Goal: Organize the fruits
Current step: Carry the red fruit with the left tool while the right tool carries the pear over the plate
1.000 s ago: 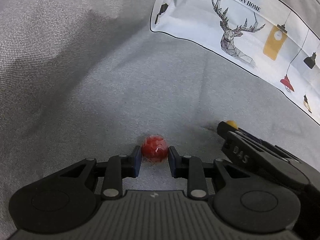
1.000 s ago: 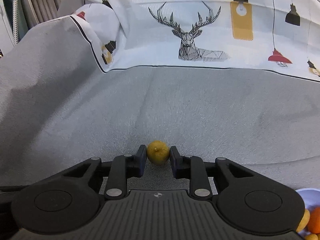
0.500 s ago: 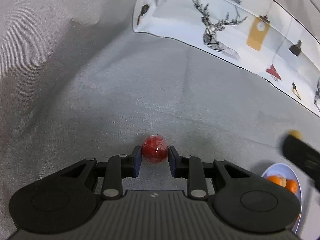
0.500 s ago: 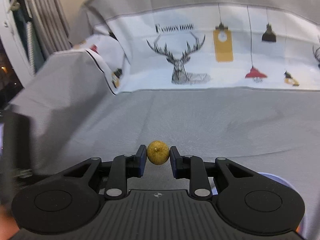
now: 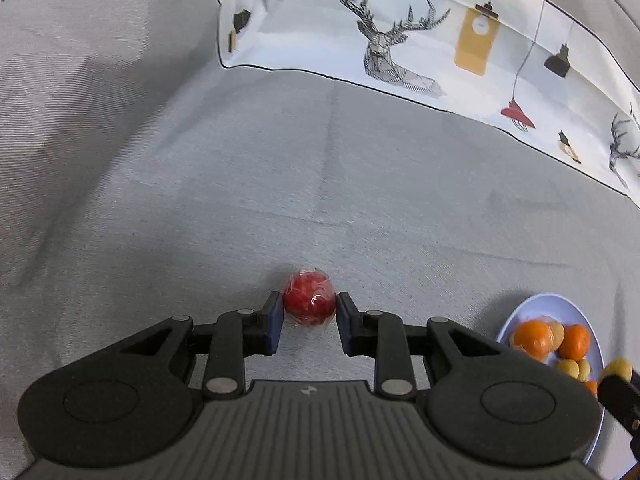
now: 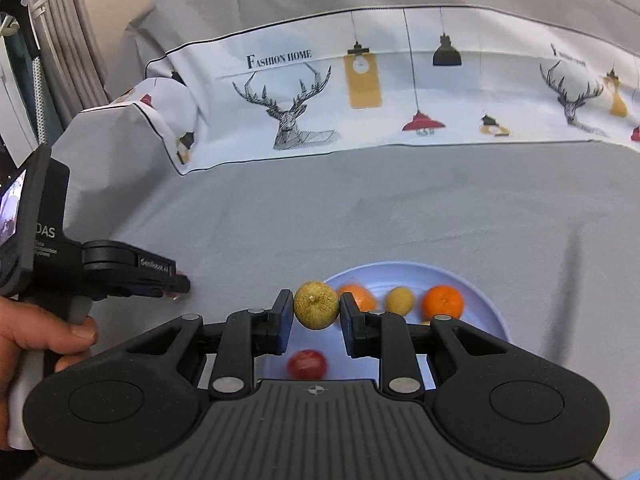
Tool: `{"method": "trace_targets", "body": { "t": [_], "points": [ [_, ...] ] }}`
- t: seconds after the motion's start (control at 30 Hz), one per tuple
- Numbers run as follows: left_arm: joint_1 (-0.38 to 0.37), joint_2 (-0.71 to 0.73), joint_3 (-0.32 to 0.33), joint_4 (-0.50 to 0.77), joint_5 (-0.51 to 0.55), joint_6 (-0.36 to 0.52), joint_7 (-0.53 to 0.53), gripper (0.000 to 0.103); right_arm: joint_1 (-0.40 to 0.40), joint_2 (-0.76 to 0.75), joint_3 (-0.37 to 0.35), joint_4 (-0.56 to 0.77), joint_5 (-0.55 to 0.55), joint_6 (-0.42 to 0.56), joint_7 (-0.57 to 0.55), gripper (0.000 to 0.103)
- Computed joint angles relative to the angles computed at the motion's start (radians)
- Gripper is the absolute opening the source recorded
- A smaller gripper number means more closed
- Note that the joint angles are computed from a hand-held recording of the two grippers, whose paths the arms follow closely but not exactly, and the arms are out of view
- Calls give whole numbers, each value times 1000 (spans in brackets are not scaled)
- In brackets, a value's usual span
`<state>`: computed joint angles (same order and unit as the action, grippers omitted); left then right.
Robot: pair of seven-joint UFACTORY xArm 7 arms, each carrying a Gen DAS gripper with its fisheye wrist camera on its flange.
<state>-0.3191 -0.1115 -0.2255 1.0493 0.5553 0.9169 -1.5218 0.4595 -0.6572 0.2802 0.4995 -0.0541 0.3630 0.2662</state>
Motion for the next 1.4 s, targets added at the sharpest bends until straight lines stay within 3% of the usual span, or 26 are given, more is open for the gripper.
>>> {"method": "trace_targets", "body": {
  "t": [0.57,1.0,1.13,1.23,1.4],
  "points": [
    [-30,45,0,45,90,15,11,32,-22,-9,-17,-16,-11,-14,-26,26],
    [-35,36,-7,39,207,-62,-38,32,-152,-58,20,-36,-55,-33,93,26],
    [-49,58,-15,57,297,-142,-9,32,-172,-62,26,-38,-72,-33,122,26],
    [-58,84,-3,59,296,-293,73,32,-172,-55,27,-31,-82,-11,129,26],
    [-101,149,3,106,340,-400,198,32,-160,-33,27,-13,-96,48,123,26]
  ]
}}
